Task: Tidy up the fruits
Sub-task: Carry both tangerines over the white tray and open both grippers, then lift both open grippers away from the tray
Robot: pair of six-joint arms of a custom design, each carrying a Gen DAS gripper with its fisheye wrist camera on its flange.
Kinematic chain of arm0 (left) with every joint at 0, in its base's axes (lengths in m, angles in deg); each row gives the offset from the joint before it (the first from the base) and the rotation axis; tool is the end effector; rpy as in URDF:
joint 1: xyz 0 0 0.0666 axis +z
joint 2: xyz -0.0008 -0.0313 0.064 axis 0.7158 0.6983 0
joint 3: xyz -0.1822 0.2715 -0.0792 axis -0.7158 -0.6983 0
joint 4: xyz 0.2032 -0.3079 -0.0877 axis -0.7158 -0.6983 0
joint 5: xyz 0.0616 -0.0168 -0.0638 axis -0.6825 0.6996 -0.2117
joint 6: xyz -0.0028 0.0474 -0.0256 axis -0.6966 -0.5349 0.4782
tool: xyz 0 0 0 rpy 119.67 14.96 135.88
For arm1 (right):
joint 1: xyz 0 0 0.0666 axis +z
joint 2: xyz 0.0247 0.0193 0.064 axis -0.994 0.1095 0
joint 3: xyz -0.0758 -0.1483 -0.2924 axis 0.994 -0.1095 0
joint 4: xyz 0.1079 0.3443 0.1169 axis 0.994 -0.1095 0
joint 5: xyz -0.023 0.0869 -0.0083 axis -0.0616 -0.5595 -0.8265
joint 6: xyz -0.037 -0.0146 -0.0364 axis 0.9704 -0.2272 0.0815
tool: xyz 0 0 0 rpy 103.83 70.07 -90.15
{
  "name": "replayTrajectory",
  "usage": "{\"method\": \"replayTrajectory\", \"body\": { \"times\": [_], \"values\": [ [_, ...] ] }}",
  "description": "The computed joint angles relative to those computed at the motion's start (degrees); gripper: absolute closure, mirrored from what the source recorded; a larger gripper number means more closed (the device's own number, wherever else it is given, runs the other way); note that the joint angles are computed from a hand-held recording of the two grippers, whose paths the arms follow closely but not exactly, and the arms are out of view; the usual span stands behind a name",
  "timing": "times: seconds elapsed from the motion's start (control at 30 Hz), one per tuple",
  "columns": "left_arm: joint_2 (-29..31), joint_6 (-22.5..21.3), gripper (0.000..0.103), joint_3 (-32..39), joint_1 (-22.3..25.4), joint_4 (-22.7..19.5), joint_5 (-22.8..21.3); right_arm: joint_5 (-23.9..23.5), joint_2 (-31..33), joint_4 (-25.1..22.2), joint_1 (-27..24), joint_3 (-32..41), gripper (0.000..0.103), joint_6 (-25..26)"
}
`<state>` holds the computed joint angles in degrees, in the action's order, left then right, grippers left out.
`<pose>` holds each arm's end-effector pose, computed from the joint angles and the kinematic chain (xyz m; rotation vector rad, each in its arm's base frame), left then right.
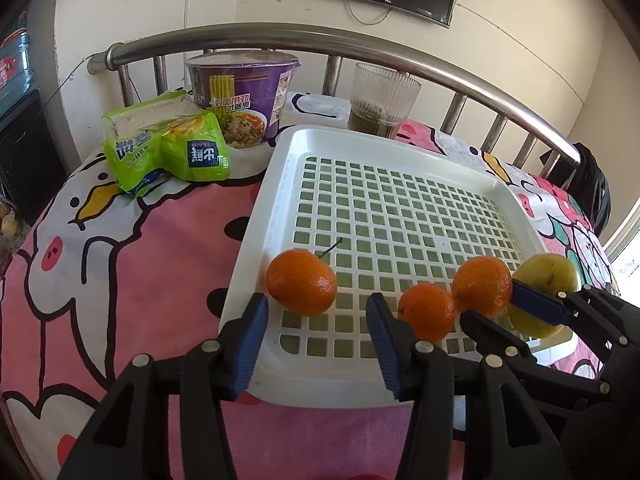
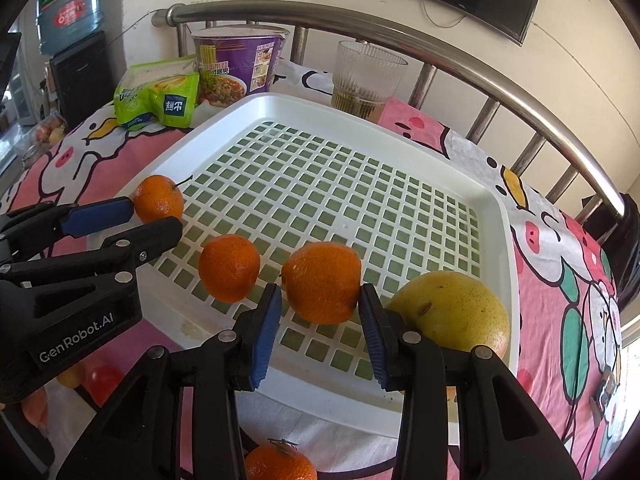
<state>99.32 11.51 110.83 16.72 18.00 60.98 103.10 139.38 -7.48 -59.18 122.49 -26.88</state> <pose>0.3856 -0.2143 0.3651 0.3072 2.4247 -0.3518 0.3495 0.1447 0.3714 -0.1344 2.5003 -0.2269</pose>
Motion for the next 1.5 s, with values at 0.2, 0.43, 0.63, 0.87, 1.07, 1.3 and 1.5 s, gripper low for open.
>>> {"method": "replayTrajectory", "body": {
  "times": [0.2, 0.43, 0.63, 0.87, 1.07, 1.3, 1.5],
  "values": [
    [-5.1, 0.4, 0.015, -2.0, 0.0, 3.0, 0.2, 6.7, -6.0, 2.8, 2.8, -1.6, 0.025, 0.9],
    [-14.3, 1.6, 0.001, -6.0, 0.3, 8.0, 1.4, 17.0, -17.0, 6.5, 7.6, -4.3, 0.010, 2.2],
    [-21.2, 0.2, 0.000, -9.9, -1.7, 9.7, 1.4, 20.6, -24.1, 6.7, 12.1, -6.3, 0.000, -1.2],
    [-27.3, -2.5, 0.000, -13.6, -4.0, 9.3, 0.9, 26.4, -28.2, 3.3, 20.1, -7.1, 0.000, -5.5],
    [-31.6, -5.2, 0.000, -16.3, -5.8, 8.4, -0.8, 29.6, -30.7, -1.5, 25.4, -8.3, 0.000, -10.8],
    [-34.1, -6.6, 0.000, -18.4, -7.2, 5.3, -0.7, 30.0, -32.1, -7.9, 27.8, -10.0, 0.000, -17.7],
    [-33.9, -7.1, 0.000, -19.6, -7.6, 2.7, -0.4, 28.1, -33.1, -11.5, 28.0, -12.4, 0.000, -22.2]
  ]
}}
